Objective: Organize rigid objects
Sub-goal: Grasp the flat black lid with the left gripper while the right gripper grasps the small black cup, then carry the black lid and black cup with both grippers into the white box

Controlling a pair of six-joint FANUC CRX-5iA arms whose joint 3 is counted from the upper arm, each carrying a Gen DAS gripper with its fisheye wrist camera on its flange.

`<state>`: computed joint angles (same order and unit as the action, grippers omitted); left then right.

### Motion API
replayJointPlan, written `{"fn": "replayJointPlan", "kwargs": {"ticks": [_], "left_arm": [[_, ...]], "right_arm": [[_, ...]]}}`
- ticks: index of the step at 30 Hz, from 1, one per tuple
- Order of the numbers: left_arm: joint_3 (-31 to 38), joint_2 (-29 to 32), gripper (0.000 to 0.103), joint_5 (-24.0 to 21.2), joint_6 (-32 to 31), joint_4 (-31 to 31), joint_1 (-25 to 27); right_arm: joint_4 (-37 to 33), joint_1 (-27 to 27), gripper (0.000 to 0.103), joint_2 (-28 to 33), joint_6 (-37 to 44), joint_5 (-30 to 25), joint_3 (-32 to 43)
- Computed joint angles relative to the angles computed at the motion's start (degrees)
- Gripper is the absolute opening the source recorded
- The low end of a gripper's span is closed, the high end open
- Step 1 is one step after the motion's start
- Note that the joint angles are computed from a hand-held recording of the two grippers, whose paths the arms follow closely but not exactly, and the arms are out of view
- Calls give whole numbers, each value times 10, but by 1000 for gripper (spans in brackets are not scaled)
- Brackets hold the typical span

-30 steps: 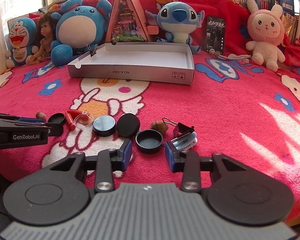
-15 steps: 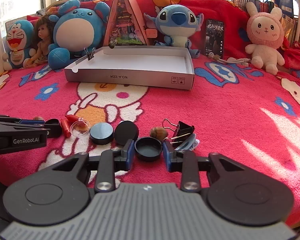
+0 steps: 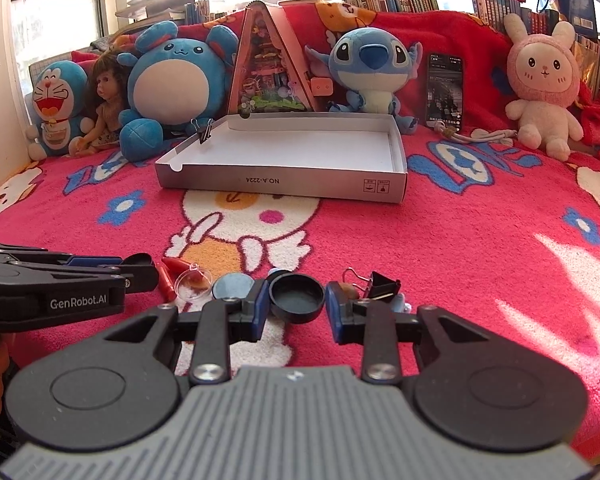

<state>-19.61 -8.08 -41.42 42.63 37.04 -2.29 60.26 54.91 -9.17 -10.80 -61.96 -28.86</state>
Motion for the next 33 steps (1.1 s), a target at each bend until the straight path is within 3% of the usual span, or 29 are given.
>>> {"fn": "replayJointPlan", "kwargs": {"ticks": [11,33], "left_arm": [[15,12,30,-1,1,15,-4],[56,50,30,2,-1,31,-21]], "right_arm": [[39,-17,36,-6,-17,12,-4],[37,-42,36,6,-29,-1,10]]}}
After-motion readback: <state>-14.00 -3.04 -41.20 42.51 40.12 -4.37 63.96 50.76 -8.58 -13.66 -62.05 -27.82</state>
